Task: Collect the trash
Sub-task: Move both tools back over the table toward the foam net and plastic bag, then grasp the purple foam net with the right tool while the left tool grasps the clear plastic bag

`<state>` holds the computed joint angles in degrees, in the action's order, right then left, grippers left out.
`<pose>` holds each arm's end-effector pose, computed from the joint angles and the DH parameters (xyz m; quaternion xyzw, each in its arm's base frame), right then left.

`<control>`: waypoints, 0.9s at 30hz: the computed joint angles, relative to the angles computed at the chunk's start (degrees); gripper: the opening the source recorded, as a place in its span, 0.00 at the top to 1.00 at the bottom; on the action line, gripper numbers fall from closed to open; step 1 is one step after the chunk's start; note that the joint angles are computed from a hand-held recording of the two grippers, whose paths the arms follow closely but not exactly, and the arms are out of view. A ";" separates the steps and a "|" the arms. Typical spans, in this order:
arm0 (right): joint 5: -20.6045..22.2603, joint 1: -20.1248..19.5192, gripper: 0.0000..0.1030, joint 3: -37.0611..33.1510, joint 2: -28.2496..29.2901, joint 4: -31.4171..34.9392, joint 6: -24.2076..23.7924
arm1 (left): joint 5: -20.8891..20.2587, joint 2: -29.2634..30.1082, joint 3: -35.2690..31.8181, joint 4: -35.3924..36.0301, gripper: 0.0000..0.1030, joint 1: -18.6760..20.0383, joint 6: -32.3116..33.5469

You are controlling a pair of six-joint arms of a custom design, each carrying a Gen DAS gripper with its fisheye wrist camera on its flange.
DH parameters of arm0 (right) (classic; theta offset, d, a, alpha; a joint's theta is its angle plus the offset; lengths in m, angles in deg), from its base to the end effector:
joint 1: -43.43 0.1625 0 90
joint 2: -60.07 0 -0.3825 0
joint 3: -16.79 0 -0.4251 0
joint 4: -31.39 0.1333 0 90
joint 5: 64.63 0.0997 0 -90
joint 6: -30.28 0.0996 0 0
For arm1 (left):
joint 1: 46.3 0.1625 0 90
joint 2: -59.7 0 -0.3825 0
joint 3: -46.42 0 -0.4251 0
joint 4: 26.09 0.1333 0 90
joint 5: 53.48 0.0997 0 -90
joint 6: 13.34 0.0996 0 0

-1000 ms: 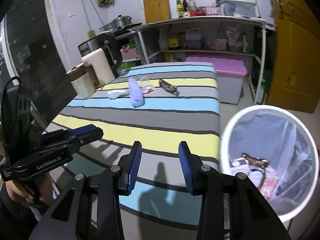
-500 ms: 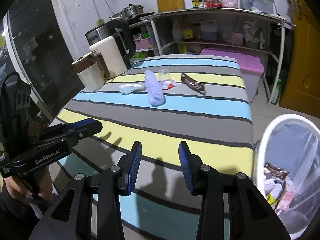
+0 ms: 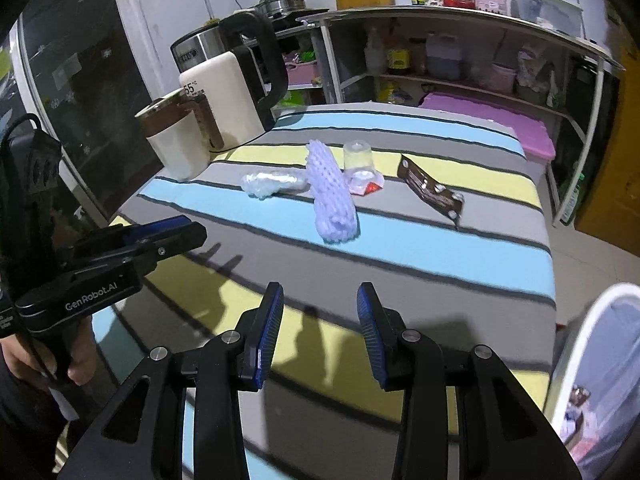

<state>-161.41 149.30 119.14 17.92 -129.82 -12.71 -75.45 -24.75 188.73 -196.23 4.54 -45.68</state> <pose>0.2842 -0.5551 -0.0277 0.4833 -0.8682 0.0793 0.0797 -0.0584 -0.4290 0.1866 -0.0595 0.8183 -0.4506 0.3519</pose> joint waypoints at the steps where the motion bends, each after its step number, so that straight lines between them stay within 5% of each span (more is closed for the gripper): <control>1: -0.10 0.16 0.62 -0.84 0.72 0.14 -0.04 | -0.26 -0.11 -0.26 -0.21 0.75 0.46 0.89; 8: -1.66 1.00 0.62 -7.01 6.07 1.40 0.62 | -1.71 1.28 -3.32 -3.82 0.74 4.26 7.39; 13: -2.06 1.16 0.62 -10.76 8.95 2.81 1.21 | -3.58 2.66 -5.69 -8.34 0.62 7.07 13.87; 27: -2.09 1.47 0.66 -17.46 14.07 7.11 2.41 | -10.21 6.87 -12.82 -13.36 0.61 14.00 27.78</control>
